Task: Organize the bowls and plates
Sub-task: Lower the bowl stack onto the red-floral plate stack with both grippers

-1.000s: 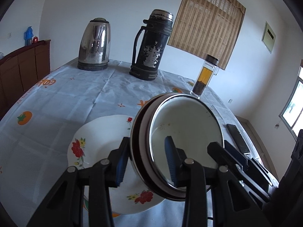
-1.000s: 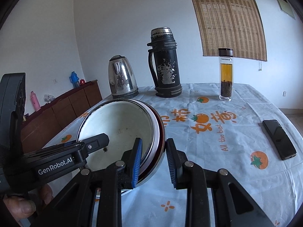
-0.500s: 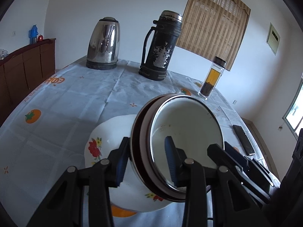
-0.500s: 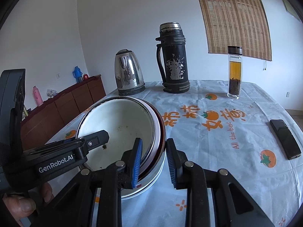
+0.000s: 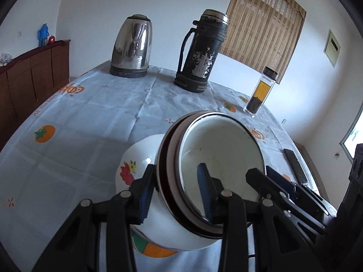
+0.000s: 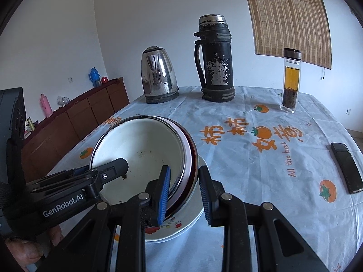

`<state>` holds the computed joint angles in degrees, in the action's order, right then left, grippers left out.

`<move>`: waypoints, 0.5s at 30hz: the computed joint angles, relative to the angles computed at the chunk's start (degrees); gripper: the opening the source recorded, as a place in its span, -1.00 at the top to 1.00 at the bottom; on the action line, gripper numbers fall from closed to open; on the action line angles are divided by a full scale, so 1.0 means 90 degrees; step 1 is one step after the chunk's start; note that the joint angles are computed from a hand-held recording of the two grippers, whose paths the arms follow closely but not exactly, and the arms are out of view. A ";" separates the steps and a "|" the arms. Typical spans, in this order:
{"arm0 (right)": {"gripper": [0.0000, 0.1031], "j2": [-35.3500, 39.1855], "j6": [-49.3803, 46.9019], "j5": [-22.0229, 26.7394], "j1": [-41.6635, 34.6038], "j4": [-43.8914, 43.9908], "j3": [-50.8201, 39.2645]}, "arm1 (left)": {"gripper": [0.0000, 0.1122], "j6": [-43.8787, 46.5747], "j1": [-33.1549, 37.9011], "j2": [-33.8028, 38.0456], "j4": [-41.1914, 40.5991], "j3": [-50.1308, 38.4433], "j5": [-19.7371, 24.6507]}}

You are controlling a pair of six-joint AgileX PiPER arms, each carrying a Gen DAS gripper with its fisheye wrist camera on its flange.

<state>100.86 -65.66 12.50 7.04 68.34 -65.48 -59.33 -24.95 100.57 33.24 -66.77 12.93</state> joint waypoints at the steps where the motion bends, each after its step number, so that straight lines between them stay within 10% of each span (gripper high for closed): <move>1: 0.45 0.0015 0.0010 0.0009 0.0017 0.0005 -0.0002 | 0.38 0.0020 0.0009 0.0005 -0.0024 0.0000 0.0013; 15: 0.43 0.0267 0.1176 0.0036 0.0135 -0.1145 -0.0334 | 0.38 0.0544 0.0105 0.0159 -0.0607 -0.0137 0.0123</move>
<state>103.26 -55.07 12.82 8.25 58.03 -68.48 -54.44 -24.00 101.99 27.78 -68.00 14.04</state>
